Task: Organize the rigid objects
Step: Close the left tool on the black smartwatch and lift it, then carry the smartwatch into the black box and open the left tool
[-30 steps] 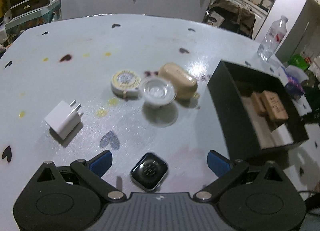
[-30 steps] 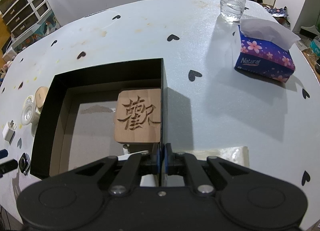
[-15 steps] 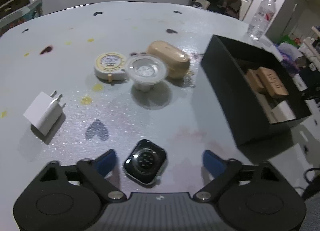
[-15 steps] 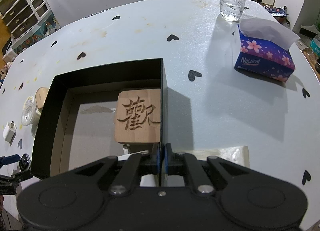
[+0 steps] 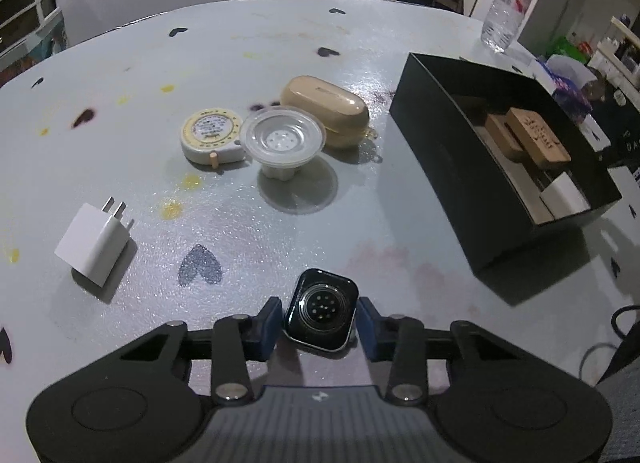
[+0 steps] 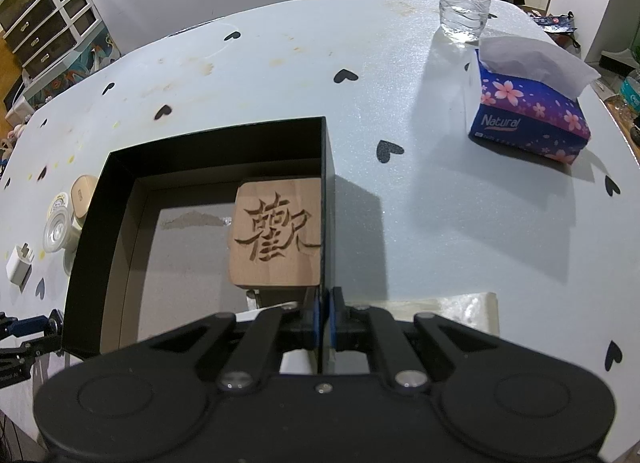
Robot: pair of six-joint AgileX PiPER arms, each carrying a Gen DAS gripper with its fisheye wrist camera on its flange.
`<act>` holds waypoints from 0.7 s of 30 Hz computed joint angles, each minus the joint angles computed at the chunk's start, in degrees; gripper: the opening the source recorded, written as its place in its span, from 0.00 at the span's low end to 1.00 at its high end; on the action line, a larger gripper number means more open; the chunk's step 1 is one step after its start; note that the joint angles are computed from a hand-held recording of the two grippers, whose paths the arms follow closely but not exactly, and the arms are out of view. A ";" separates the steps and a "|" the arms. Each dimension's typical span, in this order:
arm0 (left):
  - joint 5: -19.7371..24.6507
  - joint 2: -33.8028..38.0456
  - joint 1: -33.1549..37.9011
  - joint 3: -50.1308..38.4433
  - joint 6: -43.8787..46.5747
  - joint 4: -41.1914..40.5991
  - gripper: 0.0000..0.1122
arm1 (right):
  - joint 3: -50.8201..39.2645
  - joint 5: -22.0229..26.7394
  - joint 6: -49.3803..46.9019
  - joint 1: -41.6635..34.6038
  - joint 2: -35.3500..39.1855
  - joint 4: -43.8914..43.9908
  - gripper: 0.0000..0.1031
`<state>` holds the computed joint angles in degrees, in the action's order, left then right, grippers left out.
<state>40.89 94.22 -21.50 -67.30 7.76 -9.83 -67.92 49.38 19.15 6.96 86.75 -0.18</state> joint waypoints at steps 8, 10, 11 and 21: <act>-1.27 -1.83 0.49 -7.00 -1.97 -3.56 0.36 | -0.22 0.14 0.03 0.08 0.14 -0.05 0.05; -1.04 -0.75 -0.41 -11.10 -2.36 -3.82 0.36 | -0.20 0.16 -0.24 -0.05 0.10 0.14 0.05; -0.58 0.32 -1.15 -13.74 -2.87 -3.90 0.36 | -0.12 0.10 -0.36 -0.14 0.05 0.28 0.05; 9.41 16.62 -9.57 -37.08 -5.87 -6.28 0.36 | 0.21 -0.25 -0.43 -0.47 -0.11 0.76 0.05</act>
